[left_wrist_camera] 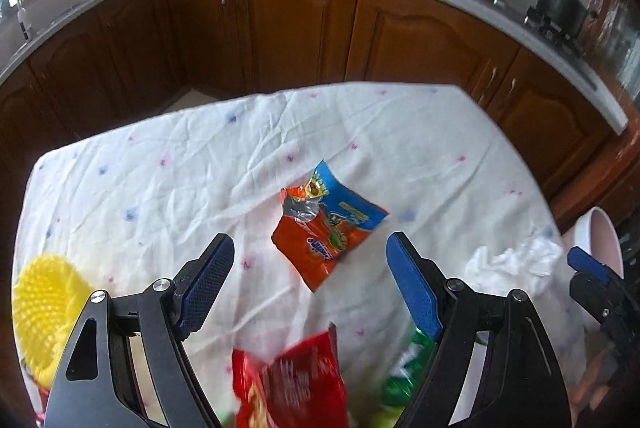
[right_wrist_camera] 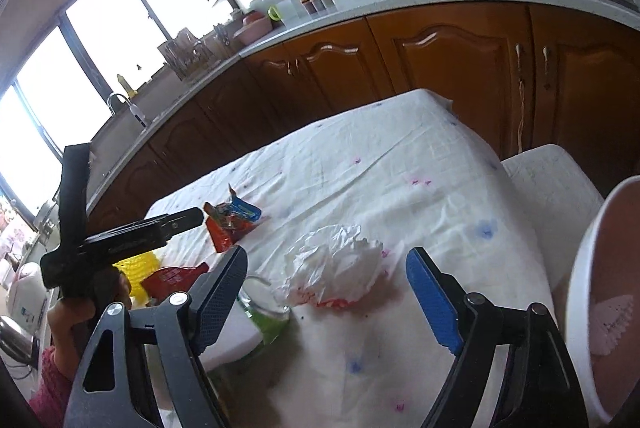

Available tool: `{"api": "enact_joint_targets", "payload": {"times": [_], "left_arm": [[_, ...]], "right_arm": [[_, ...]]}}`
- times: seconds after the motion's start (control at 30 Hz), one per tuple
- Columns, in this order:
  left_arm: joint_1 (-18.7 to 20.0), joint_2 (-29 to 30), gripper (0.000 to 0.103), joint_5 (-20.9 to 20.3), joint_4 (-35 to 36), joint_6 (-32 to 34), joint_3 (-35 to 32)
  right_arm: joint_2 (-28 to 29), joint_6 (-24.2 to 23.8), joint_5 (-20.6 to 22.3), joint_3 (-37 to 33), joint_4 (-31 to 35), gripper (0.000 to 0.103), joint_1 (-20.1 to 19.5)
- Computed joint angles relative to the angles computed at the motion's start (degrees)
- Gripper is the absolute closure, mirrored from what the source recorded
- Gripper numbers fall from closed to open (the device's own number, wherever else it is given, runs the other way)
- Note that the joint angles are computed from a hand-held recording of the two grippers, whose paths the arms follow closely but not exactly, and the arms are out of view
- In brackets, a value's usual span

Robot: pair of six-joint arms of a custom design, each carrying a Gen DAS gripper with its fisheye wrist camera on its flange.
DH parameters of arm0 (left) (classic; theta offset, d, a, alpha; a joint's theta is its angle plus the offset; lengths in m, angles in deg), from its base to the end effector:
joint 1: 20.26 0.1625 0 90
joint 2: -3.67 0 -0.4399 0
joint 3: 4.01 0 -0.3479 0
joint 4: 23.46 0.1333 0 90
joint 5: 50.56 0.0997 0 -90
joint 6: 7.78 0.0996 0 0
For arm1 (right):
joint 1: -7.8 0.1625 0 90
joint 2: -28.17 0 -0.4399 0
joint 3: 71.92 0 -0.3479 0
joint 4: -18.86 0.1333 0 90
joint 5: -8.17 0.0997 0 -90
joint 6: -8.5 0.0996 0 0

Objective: Collect trash
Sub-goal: 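Grasp the orange-blue snack wrapper with the left tool while the right tool grasps white tissue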

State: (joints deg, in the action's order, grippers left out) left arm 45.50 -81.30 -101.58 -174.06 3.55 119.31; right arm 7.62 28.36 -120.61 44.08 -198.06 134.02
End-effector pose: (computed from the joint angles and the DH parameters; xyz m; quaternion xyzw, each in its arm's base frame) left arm 0.0009 -0.4753 0.3509 0.2212 0.9004 -0.2175 0.3048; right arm 0.3553 -0.3651 -0.0436 0.0401 -0.9115 0.3760 0.1618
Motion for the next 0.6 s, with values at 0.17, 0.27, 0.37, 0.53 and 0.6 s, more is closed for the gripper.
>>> {"api": "enact_joint_targets", "payload": {"times": [0.17,0.27,0.37,0.53,0.6], "left_arm": [[1.7,2.5,0.078,-1.4,5.4,-0.5,-2.5],[1.8,2.6,0.097,-3.0,6.6,0.8,-2.5],[0.6,1.9,0.099,-2.4,4.3,3.1,-0.6],[-1.6,-0.6,0.100,-3.0,2.0,4.2,1.6],[-2.6,-2.5,0.100,-4.2,3.0,3.5,2.2]], "right_arm": [[0.7,-0.2,1.5,-1.3,2.5,0.034,-1.9],[1.2,-0.1,2.7,-1.3,2.5,0.059,-2.9],[1.7,-1.3,1.6,-1.1,1.0,0.072,-2.5],[1.2,-2.0,0.7,0.2,-0.5,0.077,-1.2],[0.9,-2.0,0.7,1.0,-1.7,0.077,-0.7]]}}
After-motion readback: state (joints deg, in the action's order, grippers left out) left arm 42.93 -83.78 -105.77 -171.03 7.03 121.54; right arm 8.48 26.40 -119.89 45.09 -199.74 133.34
